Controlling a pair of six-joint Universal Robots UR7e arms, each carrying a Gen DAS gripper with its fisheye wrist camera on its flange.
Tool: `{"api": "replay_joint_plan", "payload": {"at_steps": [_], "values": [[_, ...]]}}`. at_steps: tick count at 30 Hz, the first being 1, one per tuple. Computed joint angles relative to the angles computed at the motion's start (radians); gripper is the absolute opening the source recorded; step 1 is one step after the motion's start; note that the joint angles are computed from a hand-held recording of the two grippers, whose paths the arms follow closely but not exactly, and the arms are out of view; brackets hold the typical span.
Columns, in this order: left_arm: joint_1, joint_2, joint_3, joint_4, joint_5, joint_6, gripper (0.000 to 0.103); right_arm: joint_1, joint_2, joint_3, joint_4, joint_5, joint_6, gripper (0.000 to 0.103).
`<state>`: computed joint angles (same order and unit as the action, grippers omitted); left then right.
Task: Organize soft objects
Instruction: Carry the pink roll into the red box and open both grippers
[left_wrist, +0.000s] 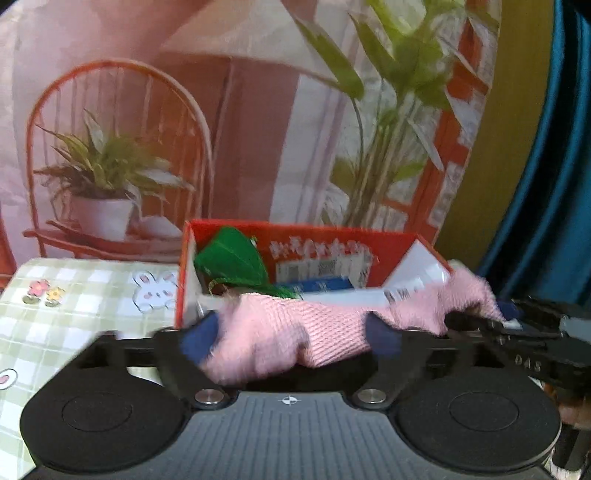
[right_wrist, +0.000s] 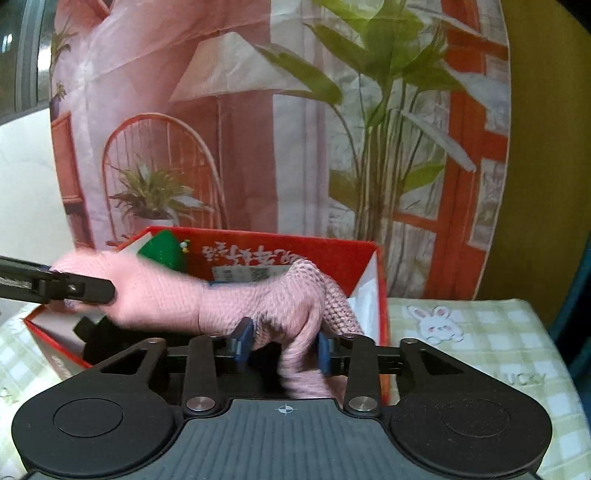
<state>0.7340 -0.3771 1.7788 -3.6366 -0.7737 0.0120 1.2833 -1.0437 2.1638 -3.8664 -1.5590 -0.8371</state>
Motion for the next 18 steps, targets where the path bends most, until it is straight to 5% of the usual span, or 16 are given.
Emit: {"api": "replay_joint_plan", "payload": {"at_steps": [2, 9, 18], "values": [[-0.011, 0.010, -0.002, -0.050, 0.025, 0.010, 0.100, 0.001, -0.001, 0.008, -0.025, 0.002, -0.007, 0.054], [-0.052, -0.050, 0.030, 0.140, 0.078, -0.115, 0.103, 0.007, -0.042, 0.065, -0.078, 0.034, -0.002, 0.095], [-0.171, -0.060, 0.095, 0.100, 0.252, -0.083, 0.103, 0.051, -0.110, 0.130, -0.128, -0.006, 0.025, 0.103]]}}
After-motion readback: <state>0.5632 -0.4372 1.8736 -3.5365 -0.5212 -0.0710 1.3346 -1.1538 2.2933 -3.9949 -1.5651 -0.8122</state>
